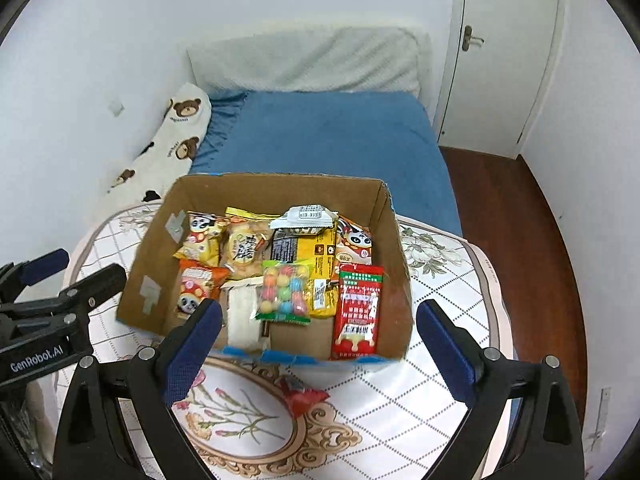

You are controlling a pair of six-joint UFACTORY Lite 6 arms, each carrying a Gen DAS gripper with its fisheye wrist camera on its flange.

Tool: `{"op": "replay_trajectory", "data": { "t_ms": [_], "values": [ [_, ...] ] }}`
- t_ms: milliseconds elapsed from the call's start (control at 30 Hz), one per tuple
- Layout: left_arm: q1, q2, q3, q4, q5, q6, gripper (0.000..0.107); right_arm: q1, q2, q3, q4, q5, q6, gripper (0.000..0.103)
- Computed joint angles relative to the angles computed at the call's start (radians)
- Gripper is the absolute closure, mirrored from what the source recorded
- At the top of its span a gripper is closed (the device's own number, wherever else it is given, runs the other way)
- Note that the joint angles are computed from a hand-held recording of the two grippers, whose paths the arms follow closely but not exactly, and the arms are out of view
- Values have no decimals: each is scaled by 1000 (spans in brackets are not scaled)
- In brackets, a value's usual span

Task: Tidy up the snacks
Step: 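Lift both grippers out of the box toward the last snacks, then grasp the green-white packet with left gripper while right grasps red triangular packet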

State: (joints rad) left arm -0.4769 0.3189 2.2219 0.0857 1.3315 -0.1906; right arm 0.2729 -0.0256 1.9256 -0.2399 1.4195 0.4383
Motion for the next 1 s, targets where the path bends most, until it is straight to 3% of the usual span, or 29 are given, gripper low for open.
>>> {"op": "replay_trajectory", "data": {
  "t_ms": [233, 400, 533, 733, 867, 967, 1000],
  "values": [
    [-57, -206, -162, 55, -13, -41, 13, 155, -73, 67, -99, 112, 106, 3],
    [-83, -263, -170, 85, 1, -77, 13, 266, -78, 153, -170, 195, 178, 2],
    [-73, -296, -201, 85, 3, -94, 13, 296, -108, 120, -164, 192, 224, 2],
    [9, -415, -474, 92, -65, -92, 13, 135, -290, -308, 36, -16, 211, 2],
    [123, -489, -744, 94, -159, -39, 13, 47, -375, -634, 135, -170, 167, 4],
    [209, -512, -908, 85, -221, 20, 13, -30, -374, -823, 231, -275, 101, 30],
    [232, -510, -951, 80, -242, 37, 13, -43, -368, -882, 249, -313, 92, 30]
  ]
}}
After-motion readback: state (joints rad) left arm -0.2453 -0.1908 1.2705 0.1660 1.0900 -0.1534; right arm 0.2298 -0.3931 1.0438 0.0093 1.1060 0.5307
